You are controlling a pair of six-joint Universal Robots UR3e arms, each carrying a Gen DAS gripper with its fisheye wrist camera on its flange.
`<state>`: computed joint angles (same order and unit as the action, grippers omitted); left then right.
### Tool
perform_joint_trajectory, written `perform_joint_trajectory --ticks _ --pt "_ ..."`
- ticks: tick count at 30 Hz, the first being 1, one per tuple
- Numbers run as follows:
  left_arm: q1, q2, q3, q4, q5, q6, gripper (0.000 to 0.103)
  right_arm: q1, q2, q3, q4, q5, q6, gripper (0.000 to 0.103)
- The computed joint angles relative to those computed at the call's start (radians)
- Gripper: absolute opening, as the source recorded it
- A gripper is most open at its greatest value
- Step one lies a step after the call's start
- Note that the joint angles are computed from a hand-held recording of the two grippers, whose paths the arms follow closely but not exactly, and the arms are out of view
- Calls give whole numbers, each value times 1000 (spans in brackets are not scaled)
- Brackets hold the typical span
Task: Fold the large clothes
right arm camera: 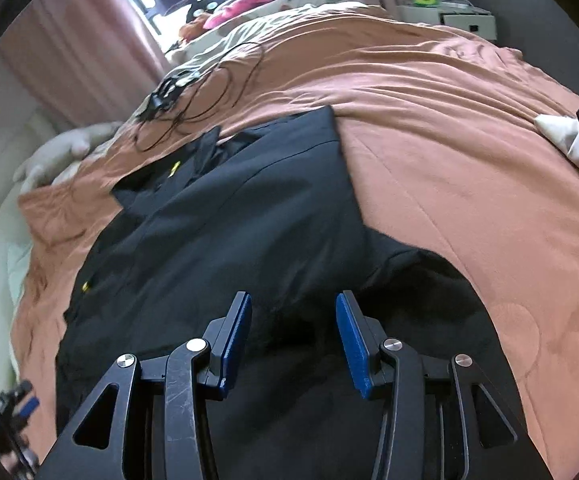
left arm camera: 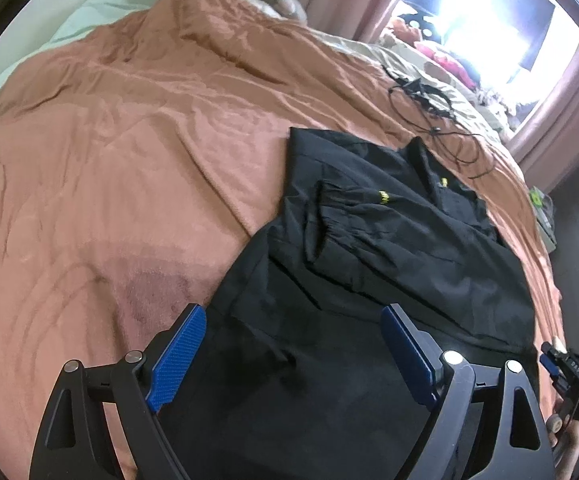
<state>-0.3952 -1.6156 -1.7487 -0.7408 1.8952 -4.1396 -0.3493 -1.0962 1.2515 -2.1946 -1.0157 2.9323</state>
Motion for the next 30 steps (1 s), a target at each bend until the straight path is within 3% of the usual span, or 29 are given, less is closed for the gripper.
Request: perform_joint_trajectory --ticks 2,4,11,15,17,20,25,30 --pt "-31 15 18 -32 28 -18 90 -19 -72 72 15 18 -37 48" --pt "-85 32 43 -89 72 -49 90 -40 -159 168 7 21 -86 65" --pt "-261 89 87 -273 160 -204 90 -170 -399 340 184 99 -284 68" --pt "-369 138 100 -351 203 -311 90 -282 -559 411 326 131 -446 95" --pt "-437 149 117 -379 238 -363 91 -345 -622 425 413 155 -511 98" --pt "-566 133 186 -450 334 -461 102 -481 -750 443 618 189 -676 103" --pt "-751 76 351 -657 449 -648 103 -774 -897 382 1082 233 -1056 103" --pt "-930 -34 588 -981 541 -893 103 -1111 -937 258 1546 192 -1495 103"
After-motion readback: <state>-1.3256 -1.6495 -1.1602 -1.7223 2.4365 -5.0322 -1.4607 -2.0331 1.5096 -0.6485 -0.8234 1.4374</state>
